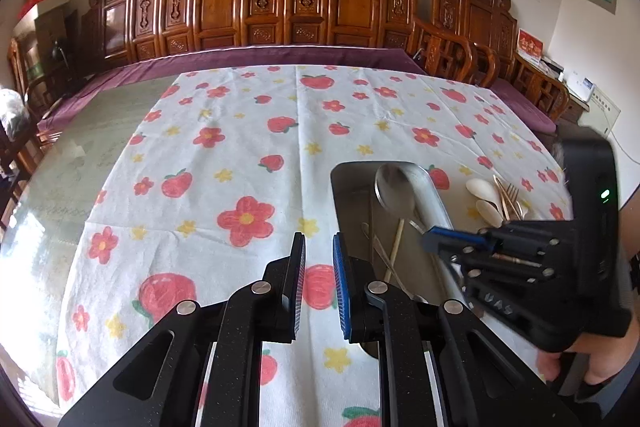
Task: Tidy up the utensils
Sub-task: 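Lower the silver spoon into the tray and open the right gripper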
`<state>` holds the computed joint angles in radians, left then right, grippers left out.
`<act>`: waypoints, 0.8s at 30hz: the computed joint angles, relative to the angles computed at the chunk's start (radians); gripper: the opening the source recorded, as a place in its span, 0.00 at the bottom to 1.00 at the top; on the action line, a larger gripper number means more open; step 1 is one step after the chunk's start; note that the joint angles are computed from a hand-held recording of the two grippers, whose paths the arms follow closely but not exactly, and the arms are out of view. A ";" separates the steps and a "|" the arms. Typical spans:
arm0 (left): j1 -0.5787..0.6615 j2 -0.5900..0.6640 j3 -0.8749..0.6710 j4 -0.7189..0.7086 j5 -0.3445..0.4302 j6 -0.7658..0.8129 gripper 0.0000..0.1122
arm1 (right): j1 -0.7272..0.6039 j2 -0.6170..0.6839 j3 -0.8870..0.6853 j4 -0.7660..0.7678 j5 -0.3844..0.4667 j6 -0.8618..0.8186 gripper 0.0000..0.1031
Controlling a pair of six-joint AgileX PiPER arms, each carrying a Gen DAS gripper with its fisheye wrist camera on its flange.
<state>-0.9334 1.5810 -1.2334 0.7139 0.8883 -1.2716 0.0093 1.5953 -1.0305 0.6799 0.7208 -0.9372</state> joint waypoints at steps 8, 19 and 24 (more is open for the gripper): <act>0.011 -0.017 0.019 0.018 0.003 -0.020 0.11 | 0.067 0.065 0.013 -0.065 -0.074 0.078 0.07; 0.026 0.001 0.017 -0.002 -0.001 -0.009 0.12 | 0.039 0.058 0.014 -0.044 -0.059 0.031 0.08; -0.002 0.022 -0.005 0.023 0.007 -0.020 0.11 | -0.062 -0.012 0.037 0.024 0.006 -0.078 0.08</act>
<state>-0.9359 1.6029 -1.2379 0.7364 0.8952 -1.2915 -0.0528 1.5834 -0.9931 0.7035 0.7265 -1.0153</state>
